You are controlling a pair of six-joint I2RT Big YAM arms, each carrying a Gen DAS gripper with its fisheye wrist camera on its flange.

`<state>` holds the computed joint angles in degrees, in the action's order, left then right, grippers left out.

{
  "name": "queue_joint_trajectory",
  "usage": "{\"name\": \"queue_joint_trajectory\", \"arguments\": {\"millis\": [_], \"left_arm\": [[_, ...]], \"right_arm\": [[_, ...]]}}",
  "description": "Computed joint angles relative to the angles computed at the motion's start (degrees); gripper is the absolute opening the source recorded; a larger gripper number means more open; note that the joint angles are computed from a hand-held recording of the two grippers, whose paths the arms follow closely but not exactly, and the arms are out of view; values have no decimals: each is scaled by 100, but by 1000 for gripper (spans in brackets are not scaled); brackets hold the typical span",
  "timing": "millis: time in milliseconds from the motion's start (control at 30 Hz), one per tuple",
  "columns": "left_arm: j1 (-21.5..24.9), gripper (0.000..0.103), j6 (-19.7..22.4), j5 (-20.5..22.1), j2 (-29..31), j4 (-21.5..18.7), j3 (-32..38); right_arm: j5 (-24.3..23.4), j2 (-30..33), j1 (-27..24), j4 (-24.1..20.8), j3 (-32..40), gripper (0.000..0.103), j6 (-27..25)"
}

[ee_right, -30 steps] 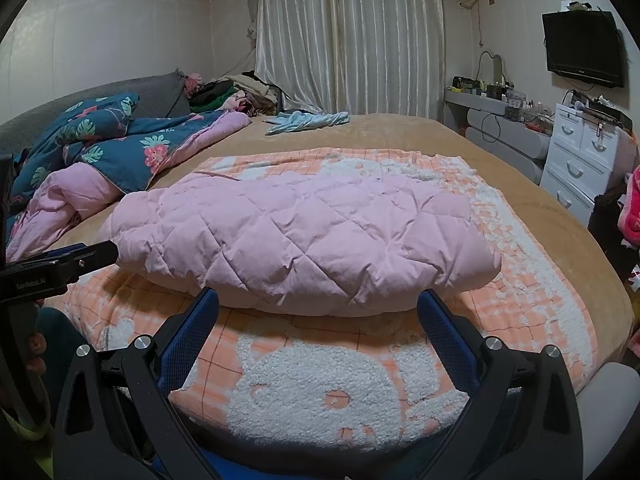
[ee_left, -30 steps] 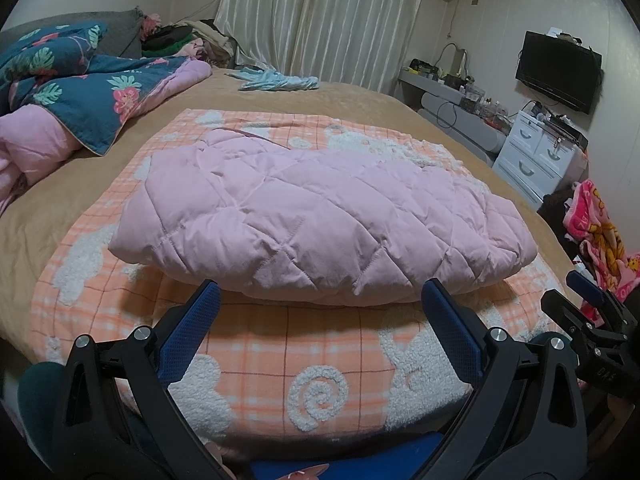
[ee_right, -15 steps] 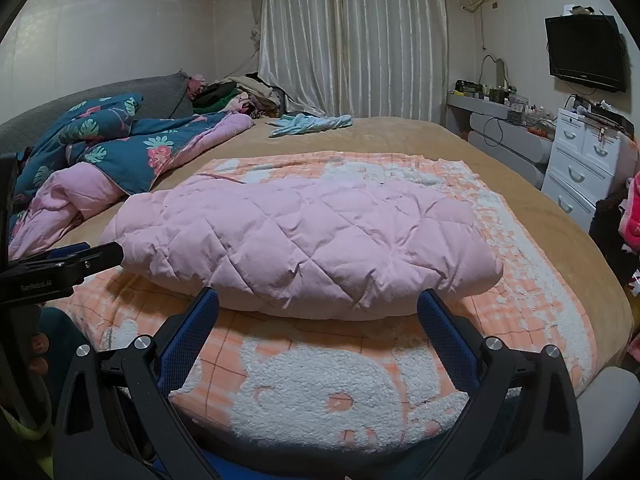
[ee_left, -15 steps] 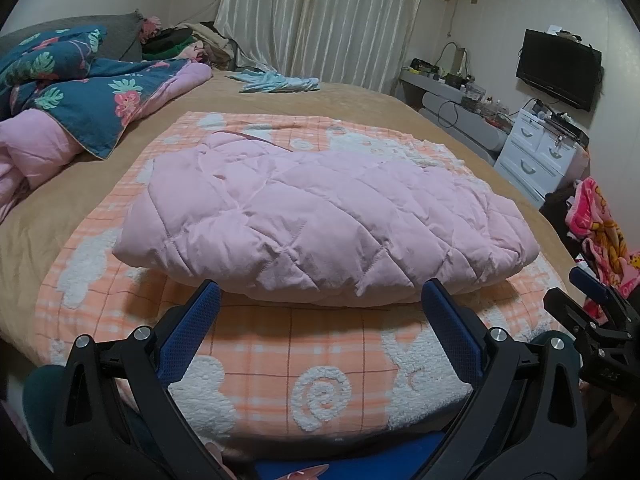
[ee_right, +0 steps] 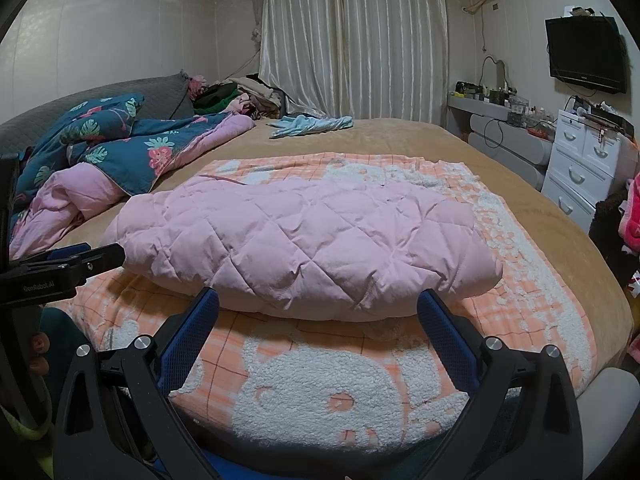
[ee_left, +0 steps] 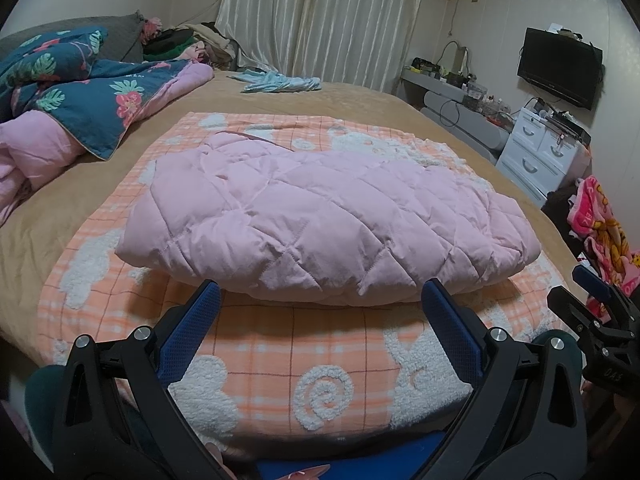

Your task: Fold large clothes

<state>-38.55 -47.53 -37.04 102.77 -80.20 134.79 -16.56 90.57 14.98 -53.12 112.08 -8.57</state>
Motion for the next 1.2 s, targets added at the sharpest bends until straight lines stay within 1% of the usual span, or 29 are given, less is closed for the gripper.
{"name": "queue_joint_trajectory", "arguments": {"millis": [700, 933, 1133, 1200], "left_arm": [[-3, 94, 1, -7, 5, -15, 11], [-7, 94, -5, -2, 23, -18, 31], [9, 94, 0, 17, -115, 95, -177], [14, 94, -8, -50, -151, 110, -245]], "right_arm": [[18, -18, 19, -7, -3, 99, -25], [95, -29, 19, -47, 21, 99, -60], [194, -43, 6, 5, 13, 99, -78], [240, -28, -14, 11, 31, 99, -52]]}}
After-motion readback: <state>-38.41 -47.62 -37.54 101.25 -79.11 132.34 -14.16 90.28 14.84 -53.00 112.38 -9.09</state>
